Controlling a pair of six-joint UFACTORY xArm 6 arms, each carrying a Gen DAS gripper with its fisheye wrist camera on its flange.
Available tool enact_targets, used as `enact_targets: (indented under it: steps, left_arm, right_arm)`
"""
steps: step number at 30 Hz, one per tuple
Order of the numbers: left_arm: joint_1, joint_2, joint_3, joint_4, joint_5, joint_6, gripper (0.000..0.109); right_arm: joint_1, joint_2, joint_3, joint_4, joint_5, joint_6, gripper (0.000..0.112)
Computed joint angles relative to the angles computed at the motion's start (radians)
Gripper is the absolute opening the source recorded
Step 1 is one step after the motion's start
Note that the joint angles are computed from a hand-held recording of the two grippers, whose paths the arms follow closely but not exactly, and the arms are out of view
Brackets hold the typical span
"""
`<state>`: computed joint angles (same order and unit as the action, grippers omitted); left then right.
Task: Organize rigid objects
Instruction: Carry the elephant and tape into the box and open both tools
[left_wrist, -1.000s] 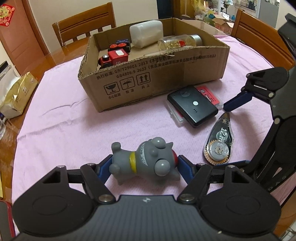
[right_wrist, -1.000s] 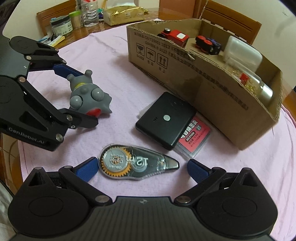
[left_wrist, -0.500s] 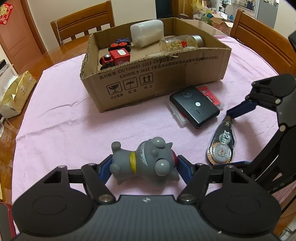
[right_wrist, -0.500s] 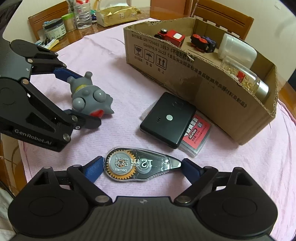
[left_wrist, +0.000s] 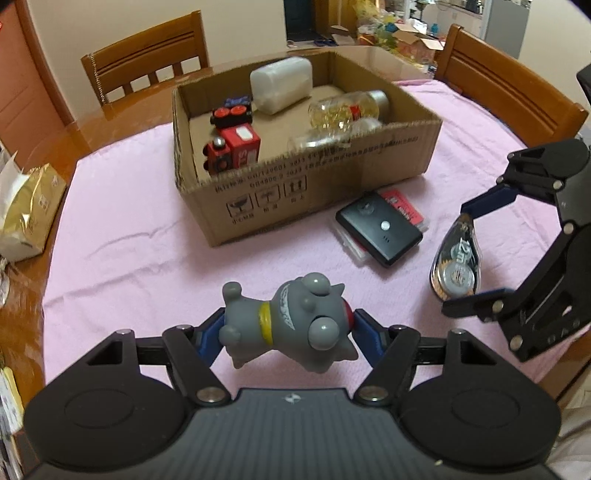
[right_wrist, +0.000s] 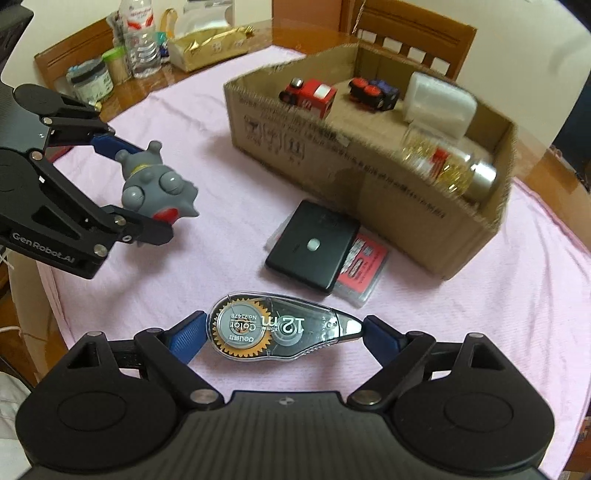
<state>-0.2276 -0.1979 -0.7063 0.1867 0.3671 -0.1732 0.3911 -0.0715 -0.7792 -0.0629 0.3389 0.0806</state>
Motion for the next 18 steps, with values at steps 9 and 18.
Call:
enact_targets:
  steps: [9, 18]
  left_arm:
    - [0.031, 0.040, -0.149, -0.059, -0.001, 0.184, 0.070]
    - [0.031, 0.275, -0.421, -0.032, -0.080, 0.187, 0.071]
  right_arm:
    - [-0.048, -0.046, -0.050, -0.046, 0.017, 0.054, 0.093]
    - [-0.100, -0.016, -0.117, -0.171, -0.033, 0.165, 0.093]
